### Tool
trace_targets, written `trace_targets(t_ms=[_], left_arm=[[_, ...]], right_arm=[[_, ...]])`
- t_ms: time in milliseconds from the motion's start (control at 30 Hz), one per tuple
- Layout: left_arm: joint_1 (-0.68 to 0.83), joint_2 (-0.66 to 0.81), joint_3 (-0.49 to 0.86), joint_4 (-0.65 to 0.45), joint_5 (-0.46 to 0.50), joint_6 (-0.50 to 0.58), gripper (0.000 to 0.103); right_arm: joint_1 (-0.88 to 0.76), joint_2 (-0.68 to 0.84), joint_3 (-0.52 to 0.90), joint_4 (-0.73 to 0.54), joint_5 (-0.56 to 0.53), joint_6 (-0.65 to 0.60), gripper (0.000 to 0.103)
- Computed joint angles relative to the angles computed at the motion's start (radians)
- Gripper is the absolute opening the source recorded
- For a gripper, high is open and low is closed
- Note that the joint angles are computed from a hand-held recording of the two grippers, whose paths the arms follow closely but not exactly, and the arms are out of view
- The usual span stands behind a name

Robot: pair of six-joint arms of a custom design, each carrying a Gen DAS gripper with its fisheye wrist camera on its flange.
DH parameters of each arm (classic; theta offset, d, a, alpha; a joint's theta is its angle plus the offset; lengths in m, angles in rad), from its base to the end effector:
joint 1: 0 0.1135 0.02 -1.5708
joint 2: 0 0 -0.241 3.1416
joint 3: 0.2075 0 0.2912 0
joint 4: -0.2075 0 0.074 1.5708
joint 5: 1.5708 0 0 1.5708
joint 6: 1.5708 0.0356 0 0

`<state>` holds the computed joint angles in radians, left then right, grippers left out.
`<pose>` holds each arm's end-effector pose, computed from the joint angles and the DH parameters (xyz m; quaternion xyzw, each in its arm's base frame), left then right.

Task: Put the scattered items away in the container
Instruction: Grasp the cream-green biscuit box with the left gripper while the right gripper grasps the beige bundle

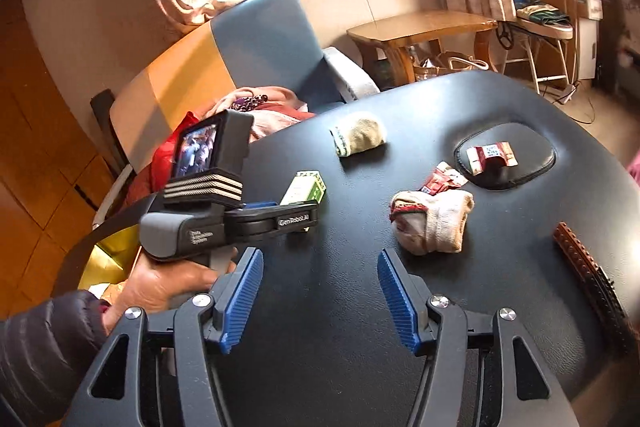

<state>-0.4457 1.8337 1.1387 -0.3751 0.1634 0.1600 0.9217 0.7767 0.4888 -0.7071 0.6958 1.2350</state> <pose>0.3515 -0.1743 0.1141 0.3073 0.9156 -0.1134 0.2331 0.1352 0.1404 0.1741 0.2362 0.8753 0.0807 0.4143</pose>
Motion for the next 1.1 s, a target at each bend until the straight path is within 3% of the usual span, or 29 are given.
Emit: trace_targets(t_ms=[100,167,267,367,500,533,600,700,1100], left_arm=[[0.019,-0.018,-0.037,0.021,0.012,0.016,0.036],[0.031,-0.039,-0.066,0.029,0.023,0.026,0.035],[0.056,-0.090,-0.123,0.032,0.037,0.029,0.034],[0.082,-0.149,-0.186,0.027,0.053,0.024,0.034],[0.122,-0.237,-0.269,0.004,0.075,0.016,0.034],[0.133,-0.260,-0.291,0.000,0.078,0.020,0.034],[0.159,-0.305,-0.334,-0.007,0.094,0.028,0.034],[0.195,-0.365,-0.393,-0.010,0.110,0.046,0.034],[0.335,-0.524,-0.509,-0.101,0.187,0.150,0.037]], right_arm=[[-0.027,-0.017,-0.021,-0.037,0.000,0.035,0.063],[-0.093,-0.045,-0.051,-0.047,-0.023,0.016,0.065],[-0.266,-0.068,-0.091,0.004,-0.101,-0.111,0.066],[-0.440,0.004,-0.094,0.117,-0.198,-0.256,0.066],[-0.584,0.135,-0.089,0.252,-0.364,-0.335,0.062],[-0.579,0.136,-0.099,0.264,-0.385,-0.336,0.055],[-0.569,0.140,-0.117,0.288,-0.426,-0.336,0.052],[-0.443,0.117,-0.133,0.270,-0.392,-0.318,0.048],[-0.096,-0.113,-0.192,0.044,-0.241,-0.007,0.057]])
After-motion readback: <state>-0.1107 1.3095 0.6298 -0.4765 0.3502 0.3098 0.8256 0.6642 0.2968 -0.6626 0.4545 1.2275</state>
